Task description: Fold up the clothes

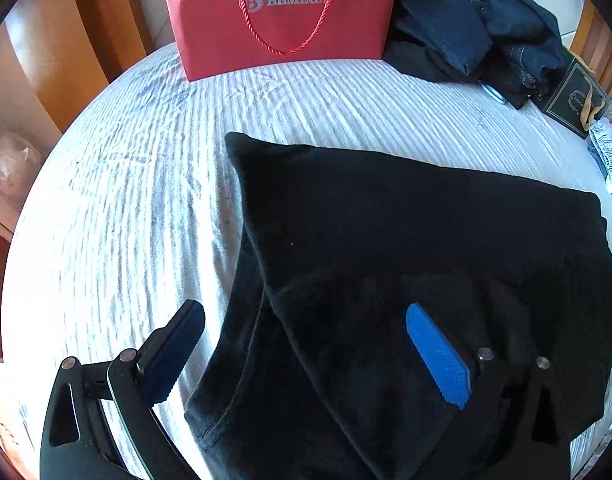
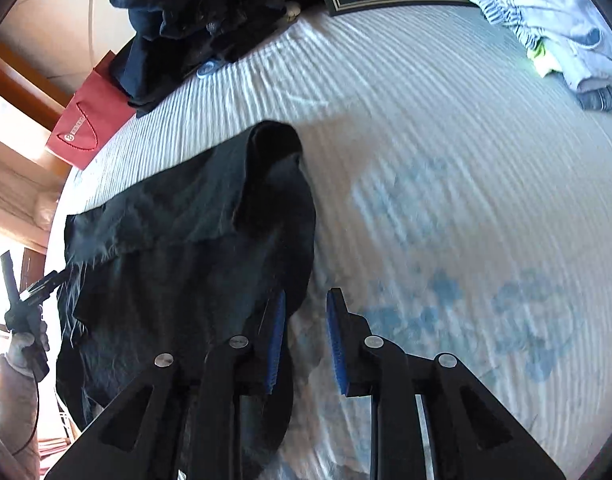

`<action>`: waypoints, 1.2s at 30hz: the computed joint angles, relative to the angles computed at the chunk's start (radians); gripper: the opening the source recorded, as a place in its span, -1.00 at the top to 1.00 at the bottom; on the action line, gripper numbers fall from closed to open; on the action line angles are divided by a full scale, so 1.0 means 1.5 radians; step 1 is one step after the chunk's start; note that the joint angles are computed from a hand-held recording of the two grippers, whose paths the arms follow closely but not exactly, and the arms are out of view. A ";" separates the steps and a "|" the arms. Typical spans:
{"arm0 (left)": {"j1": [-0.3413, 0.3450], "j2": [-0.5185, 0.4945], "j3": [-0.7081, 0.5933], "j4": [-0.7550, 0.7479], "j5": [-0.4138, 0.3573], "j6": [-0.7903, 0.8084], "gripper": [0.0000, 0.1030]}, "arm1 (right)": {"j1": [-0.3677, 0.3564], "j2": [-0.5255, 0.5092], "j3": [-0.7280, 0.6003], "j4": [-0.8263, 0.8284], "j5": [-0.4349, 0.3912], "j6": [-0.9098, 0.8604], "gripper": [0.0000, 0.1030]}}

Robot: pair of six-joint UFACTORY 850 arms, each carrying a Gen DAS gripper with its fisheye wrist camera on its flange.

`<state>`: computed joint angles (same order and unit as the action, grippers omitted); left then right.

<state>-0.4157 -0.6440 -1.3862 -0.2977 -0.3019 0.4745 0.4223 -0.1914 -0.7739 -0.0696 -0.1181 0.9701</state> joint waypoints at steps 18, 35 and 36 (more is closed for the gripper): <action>0.051 0.176 0.262 -0.253 0.019 0.309 -0.99 | 0.181 0.064 0.053 -0.562 -0.100 0.638 -0.05; 0.026 0.261 0.400 -0.272 0.007 0.466 0.29 | 0.358 -0.024 -0.014 -0.569 -0.184 0.714 -0.41; 0.022 0.262 0.393 -0.240 -0.017 0.437 0.54 | 0.361 -0.033 -0.023 -0.560 -0.198 0.701 -0.40</action>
